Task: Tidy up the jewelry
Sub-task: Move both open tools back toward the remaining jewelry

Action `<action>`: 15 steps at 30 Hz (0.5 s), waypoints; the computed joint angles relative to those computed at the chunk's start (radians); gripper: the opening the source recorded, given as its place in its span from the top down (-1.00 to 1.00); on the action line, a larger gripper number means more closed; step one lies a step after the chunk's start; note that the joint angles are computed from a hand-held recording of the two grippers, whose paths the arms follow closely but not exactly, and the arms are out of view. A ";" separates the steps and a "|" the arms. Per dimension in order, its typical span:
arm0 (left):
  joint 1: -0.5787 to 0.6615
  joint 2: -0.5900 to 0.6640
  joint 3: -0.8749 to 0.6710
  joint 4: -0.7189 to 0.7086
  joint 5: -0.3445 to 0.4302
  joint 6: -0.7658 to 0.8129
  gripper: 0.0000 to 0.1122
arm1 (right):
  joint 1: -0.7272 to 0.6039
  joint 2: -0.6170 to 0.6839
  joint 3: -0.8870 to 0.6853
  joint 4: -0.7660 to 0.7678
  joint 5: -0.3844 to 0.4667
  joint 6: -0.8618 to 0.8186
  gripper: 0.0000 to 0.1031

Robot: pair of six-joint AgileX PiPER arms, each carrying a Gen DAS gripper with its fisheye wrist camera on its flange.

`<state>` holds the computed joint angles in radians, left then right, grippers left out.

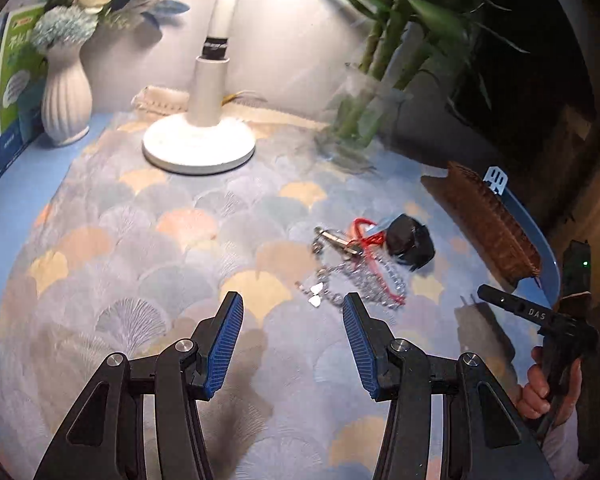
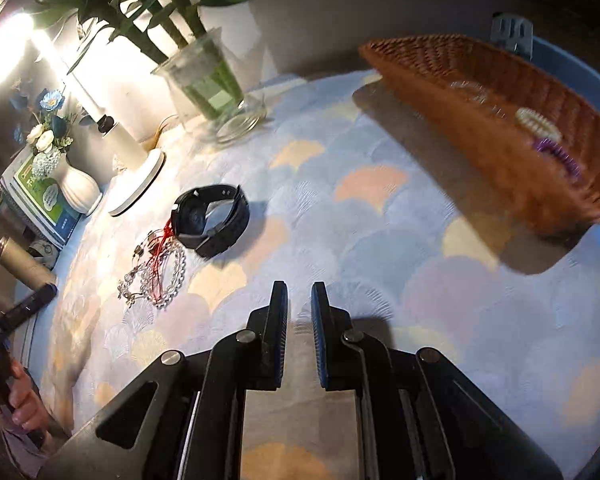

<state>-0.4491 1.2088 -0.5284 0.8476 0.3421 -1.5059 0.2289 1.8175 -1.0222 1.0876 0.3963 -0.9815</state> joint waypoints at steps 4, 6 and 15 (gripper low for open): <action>0.045 0.050 0.048 0.097 -0.069 -0.105 0.05 | 0.007 0.005 0.001 0.012 -0.008 -0.012 0.60; 0.040 0.088 0.060 0.219 -0.085 -0.236 0.05 | -0.009 0.019 -0.006 0.022 0.005 0.001 0.36; -0.036 0.167 0.009 0.199 -0.015 -0.195 0.05 | -0.006 0.021 -0.018 -0.012 0.005 0.034 0.36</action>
<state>-0.4847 1.3755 -0.5196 1.0469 0.3270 -1.7013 0.2228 1.8383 -1.0403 1.0760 0.4013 -0.9475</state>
